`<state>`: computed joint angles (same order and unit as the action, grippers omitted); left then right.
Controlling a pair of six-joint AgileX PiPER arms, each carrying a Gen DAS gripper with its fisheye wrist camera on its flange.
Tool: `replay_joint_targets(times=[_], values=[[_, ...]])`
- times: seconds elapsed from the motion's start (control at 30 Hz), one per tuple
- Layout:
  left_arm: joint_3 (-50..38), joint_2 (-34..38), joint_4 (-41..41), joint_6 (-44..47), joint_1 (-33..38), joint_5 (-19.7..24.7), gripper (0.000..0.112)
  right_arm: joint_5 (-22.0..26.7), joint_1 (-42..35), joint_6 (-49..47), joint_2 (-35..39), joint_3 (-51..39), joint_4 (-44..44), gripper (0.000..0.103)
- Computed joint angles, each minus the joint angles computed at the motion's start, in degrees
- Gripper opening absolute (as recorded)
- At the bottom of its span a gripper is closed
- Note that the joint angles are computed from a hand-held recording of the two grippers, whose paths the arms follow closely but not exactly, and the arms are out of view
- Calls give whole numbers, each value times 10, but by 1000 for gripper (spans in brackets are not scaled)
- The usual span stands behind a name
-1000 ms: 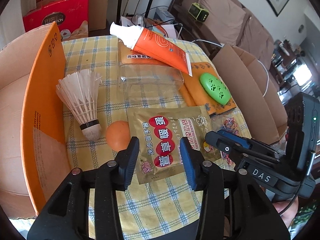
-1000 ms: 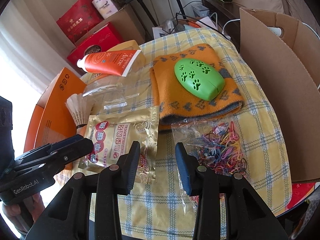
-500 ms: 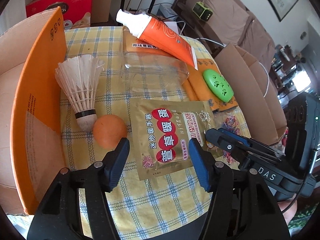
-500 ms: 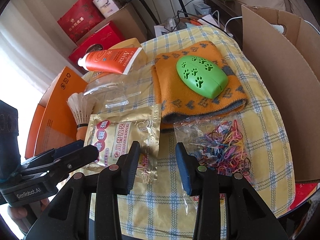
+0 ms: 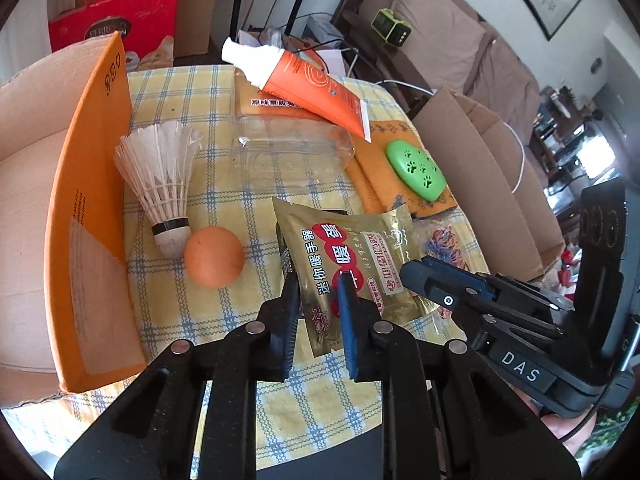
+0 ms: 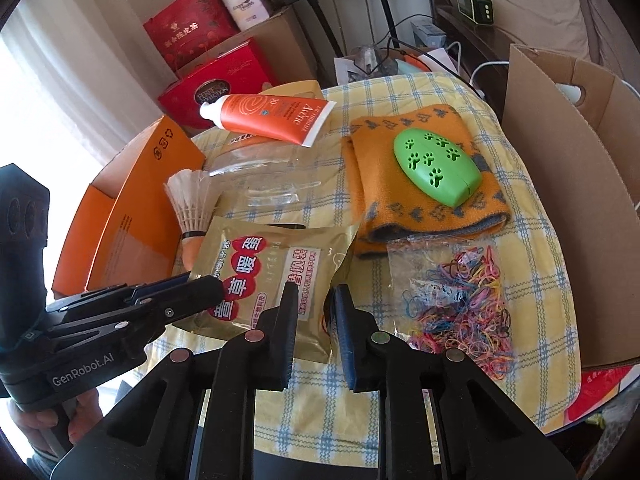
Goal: Organize objects
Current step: 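Lower the right gripper onto the gold warmer pouch and close it, then lift the gold pouch with the right gripper while the left gripper grasps the black tissue pack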
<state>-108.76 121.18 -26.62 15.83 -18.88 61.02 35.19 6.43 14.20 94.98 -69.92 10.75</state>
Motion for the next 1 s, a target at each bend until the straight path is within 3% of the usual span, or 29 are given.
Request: replay_joint_targets(times=[0.37, 0.47, 0.63, 0.77, 0.83, 0.9, 1.0], values=[[-4, -32, -31, 37, 24, 18, 3, -3, 25, 42, -30, -2, -41, 7], [-37, -27, -53, 44, 41, 52, 1, -6, 31, 9, -35, -17, -6, 4], [-79, -20, -21, 20, 44, 68, 1, 34, 71, 95, -11, -81, -114, 5], [-81, -18, -26, 34, 47, 73, 1, 40, 77, 83, 11, -86, -116, 11], [-74, -22, -32, 49, 50, 73, 1, 29, 77, 65, 13, -72, -109, 22], [-81, -21, -28, 50, 49, 75, 1, 21, 88, 76, 11, -57, -132, 39], [-93, -13, -26, 50, 49, 84, 1, 0, 100, 61, 3, -37, -131, 52]])
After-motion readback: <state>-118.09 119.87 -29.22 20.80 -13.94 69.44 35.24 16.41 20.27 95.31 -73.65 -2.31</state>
